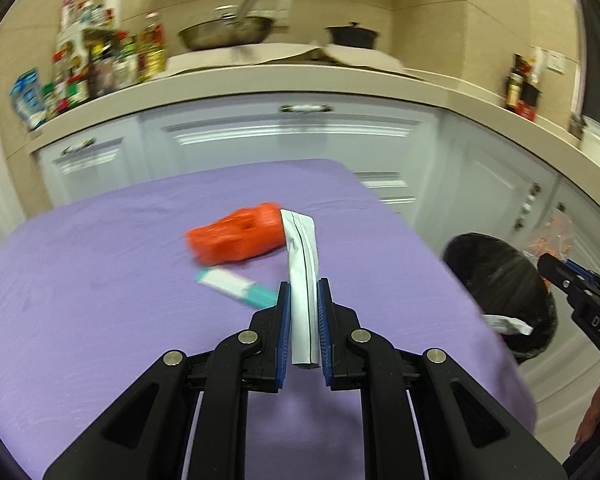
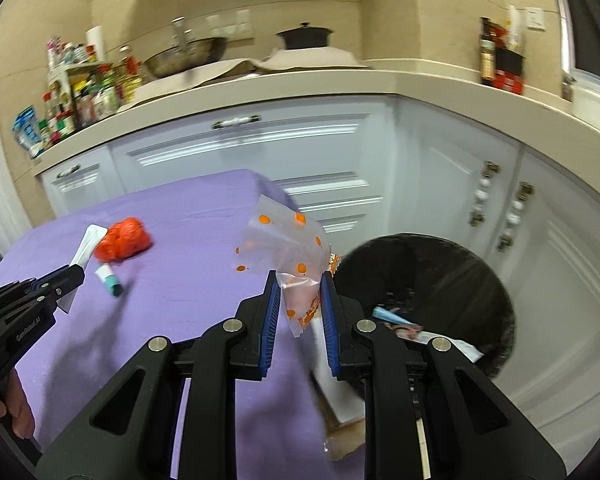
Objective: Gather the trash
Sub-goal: 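Carry the silver tube and dotted bag over the black bin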
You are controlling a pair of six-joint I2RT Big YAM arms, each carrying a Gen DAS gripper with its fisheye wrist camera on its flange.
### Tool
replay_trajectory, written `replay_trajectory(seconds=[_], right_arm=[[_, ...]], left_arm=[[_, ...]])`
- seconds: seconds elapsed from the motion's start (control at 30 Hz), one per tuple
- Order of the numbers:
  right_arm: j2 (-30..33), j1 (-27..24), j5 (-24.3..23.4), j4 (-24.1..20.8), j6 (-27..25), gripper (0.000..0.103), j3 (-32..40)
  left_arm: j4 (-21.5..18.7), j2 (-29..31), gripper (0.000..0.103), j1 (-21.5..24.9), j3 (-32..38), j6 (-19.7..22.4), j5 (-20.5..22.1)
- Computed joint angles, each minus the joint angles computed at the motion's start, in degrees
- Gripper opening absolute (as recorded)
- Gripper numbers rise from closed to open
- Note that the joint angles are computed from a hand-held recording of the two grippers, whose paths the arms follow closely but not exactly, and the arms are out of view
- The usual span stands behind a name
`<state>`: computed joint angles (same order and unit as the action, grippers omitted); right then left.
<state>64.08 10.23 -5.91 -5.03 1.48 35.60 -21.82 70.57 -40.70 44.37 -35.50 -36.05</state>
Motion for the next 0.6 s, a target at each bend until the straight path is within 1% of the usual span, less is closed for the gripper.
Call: replay_trajectory(seconds=[0.17,0.3,0.5,0.6], right_arm=[[-0.63,-5.40,-1.81,0.58,-0.44,0.020,-0.53],[-0.47,-9.90,-3.46,1.13,-0.67,0.020,-0.41],[1.30,-14.94,-4.70,2.25,-1.41,0.020,0.35],[2.35,-16.78,-5.05,2.95,-1.71,0.020,0.67]], left_arm=[[1.73,4.33,0.014,-2.45,4.04,2.54,0.95],[3.31,7.80,0.014,-4.44,7.55,5.15,0.49],[5.18,12.92,0.014,-5.98,12.41,8.04,1.33],[5.17,14.99,0.014,-6.28,14.39,8.80,1.67]])
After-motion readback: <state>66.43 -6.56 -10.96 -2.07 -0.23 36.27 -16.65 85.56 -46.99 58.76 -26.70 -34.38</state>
